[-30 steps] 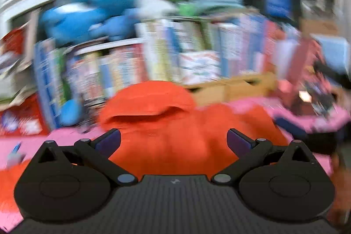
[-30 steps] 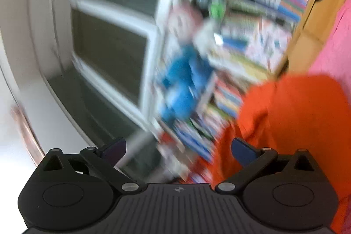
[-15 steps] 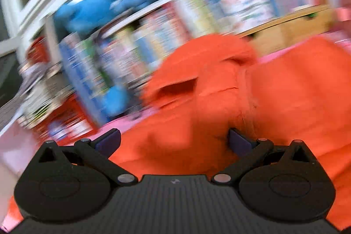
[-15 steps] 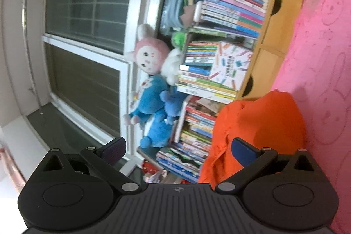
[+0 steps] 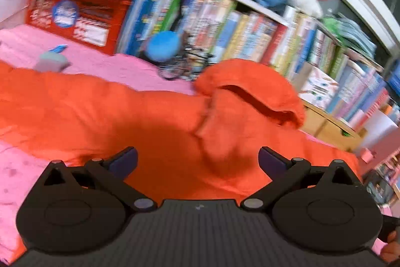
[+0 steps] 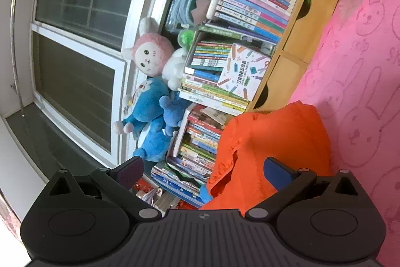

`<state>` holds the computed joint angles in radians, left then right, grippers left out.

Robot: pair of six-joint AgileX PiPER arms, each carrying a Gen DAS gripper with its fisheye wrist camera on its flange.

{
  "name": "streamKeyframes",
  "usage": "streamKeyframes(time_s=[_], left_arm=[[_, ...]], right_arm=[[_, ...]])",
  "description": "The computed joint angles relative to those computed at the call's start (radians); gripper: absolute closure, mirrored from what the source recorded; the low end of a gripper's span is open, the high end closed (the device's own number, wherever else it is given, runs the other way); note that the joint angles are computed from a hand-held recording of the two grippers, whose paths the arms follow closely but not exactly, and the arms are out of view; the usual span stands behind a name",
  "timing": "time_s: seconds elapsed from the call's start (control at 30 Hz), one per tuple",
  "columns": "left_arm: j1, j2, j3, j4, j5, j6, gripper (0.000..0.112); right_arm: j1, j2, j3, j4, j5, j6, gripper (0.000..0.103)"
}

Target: Fold clothes

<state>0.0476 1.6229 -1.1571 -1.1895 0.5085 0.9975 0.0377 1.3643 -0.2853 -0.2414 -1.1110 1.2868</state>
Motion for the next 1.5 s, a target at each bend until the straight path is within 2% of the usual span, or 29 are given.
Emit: streamKeyframes(time_s=[0.07,0.2,0.23,0.3,0.37,0.4,0.47,0.57,0.63,0.7,0.8,0.83,0.9,0.93,0.97,1.0,1.03,1.1,1.17,1.23,1.3,1.33,1.37,1.43,1.5], left_arm=[[-0.045,0.02,-0.037,0.083,-0.017,-0.08,0.009],[-0.147,0.166,-0.177,0.39,-0.087,-0.48,0.009],[-0.175,0.175,-0.183,0.465,-0.127,-0.58,0.009],[-0.218,0.177,-0.192,0.577,-0.173,-0.698,0.021],[-0.244,0.165,-0.196,0.611,-0.191,-0.69,0.067],[-0.255,0.157,-0.198,0.629,-0.199,-0.679,0.071],[-0.277,0.13,-0.178,0.743,-0.248,-0.74,0.071],[-0.269,0.076,-0.121,0.855,-0.342,-0.812,0.071],[-0.245,0.051,-0.091,0.908,-0.373,-0.847,0.071],[-0.205,0.034,-0.062,0.83,-0.387,-0.747,0.071],[-0.133,0.016,-0.012,0.543,-0.395,-0.447,0.071],[-0.104,0.015,-0.011,0.443,-0.367,-0.352,0.071],[-0.032,0.025,-0.041,0.243,-0.216,-0.204,0.061],[0.003,0.043,-0.07,0.143,-0.116,-0.131,0.047],[0.029,0.051,-0.077,0.043,-0.035,-0.051,0.027],[0.037,0.057,-0.071,-0.053,0.007,0.039,0.019],[0.022,0.062,-0.072,-0.11,0.009,0.091,0.009],[-0.022,0.082,-0.103,-0.111,-0.005,0.077,0.009],[-0.102,0.155,-0.18,0.032,-0.088,-0.091,0.009],[-0.162,0.235,-0.269,0.214,-0.126,-0.291,0.009],[-0.196,0.299,-0.354,0.405,-0.087,-0.491,0.018],[-0.218,0.295,-0.357,0.479,-0.114,-0.565,0.04],[-0.233,0.281,-0.352,0.518,-0.136,-0.599,0.071],[-0.247,0.227,-0.29,0.54,-0.219,-0.564,0.093],[-0.258,0.167,-0.216,0.575,-0.321,-0.524,0.095]], right_arm=[[0.006,-0.004,-0.004,0.009,0.019,-0.004,0.0],[0.034,-0.033,-0.015,0.046,0.088,-0.046,0.0],[0.037,-0.036,-0.016,0.05,0.097,-0.052,0.0],[0.041,-0.039,-0.018,0.056,0.112,-0.057,0.0],[0.043,-0.04,-0.02,0.061,0.121,-0.056,0.0],[0.045,-0.041,-0.02,0.064,0.126,-0.056,0.0],[0.049,-0.043,-0.02,0.072,0.131,-0.061,0.0],[0.061,-0.05,-0.021,0.09,0.146,-0.074,0.0],[0.064,-0.054,-0.022,0.096,0.157,-0.077,0.0],[0.067,-0.058,-0.022,0.101,0.162,-0.08,0.0],[0.075,-0.064,-0.024,0.112,0.176,-0.09,0.0],[0.079,-0.065,-0.026,0.116,0.182,-0.095,0.0],[0.085,-0.068,-0.03,0.124,0.194,-0.106,0.0],[0.088,-0.07,-0.032,0.126,0.201,-0.111,0.0],[0.091,-0.072,-0.034,0.129,0.207,-0.116,0.0],[0.094,-0.074,-0.037,0.131,0.217,-0.122,0.0],[0.099,-0.077,-0.041,0.136,0.229,-0.131,0.0],[0.109,-0.082,-0.048,0.148,0.251,-0.15,0.0],[0.11,-0.082,-0.05,0.148,0.26,-0.153,0.0],[0.109,-0.082,-0.051,0.146,0.263,-0.153,0.0],[0.117,-0.085,-0.051,0.164,0.271,-0.171,0.0],[0.121,-0.087,-0.051,0.175,0.275,-0.181,0.0],[0.126,-0.089,-0.051,0.186,0.279,-0.191,0.0],[0.128,-0.091,-0.05,0.196,0.28,-0.198,0.0],[0.129,-0.093,-0.049,0.203,0.28,-0.202,0.0]])
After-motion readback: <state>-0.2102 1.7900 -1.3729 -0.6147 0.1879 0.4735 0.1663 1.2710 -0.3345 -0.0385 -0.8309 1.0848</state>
